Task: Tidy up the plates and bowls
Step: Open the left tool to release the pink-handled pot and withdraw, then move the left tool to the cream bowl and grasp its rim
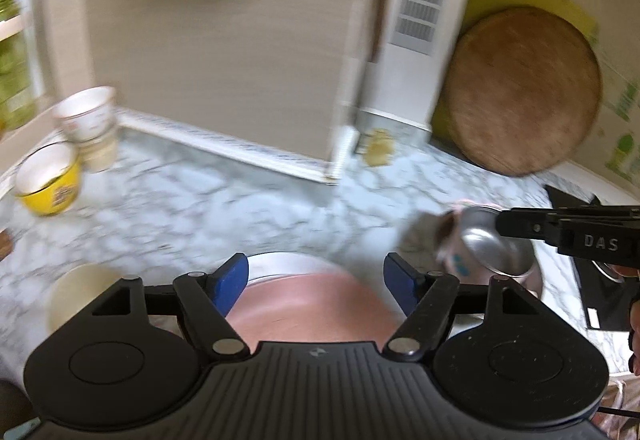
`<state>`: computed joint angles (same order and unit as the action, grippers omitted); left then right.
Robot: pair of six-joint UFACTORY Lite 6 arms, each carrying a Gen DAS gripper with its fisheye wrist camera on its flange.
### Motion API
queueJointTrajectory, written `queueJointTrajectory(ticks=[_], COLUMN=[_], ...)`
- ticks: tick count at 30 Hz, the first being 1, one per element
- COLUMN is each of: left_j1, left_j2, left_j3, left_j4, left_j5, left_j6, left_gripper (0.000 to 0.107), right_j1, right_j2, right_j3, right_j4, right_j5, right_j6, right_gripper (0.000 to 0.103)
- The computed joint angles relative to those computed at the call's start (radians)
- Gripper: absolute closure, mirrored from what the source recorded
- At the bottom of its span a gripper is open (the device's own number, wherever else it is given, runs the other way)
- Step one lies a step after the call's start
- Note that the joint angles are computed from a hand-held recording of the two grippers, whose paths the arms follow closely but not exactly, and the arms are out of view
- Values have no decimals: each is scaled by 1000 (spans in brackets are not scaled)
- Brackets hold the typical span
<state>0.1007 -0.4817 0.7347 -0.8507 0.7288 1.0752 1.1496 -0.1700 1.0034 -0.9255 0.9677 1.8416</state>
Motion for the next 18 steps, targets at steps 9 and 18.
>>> queueJointTrajectory(ticks=[9,18], left_j1=[417,608], left_j2=[81,284], left_j3=[17,108], left_j4=[-116,-164], left_j5=[167,178], left_j6=[310,454], left_gripper=[33,31], right_j1=[10,-27], right_j2=[229,428], right_j3=[215,402], right_j4=[-68,-101], right_j5=[-80,-159], right_j6=[2,-46], right_gripper=[84,0])
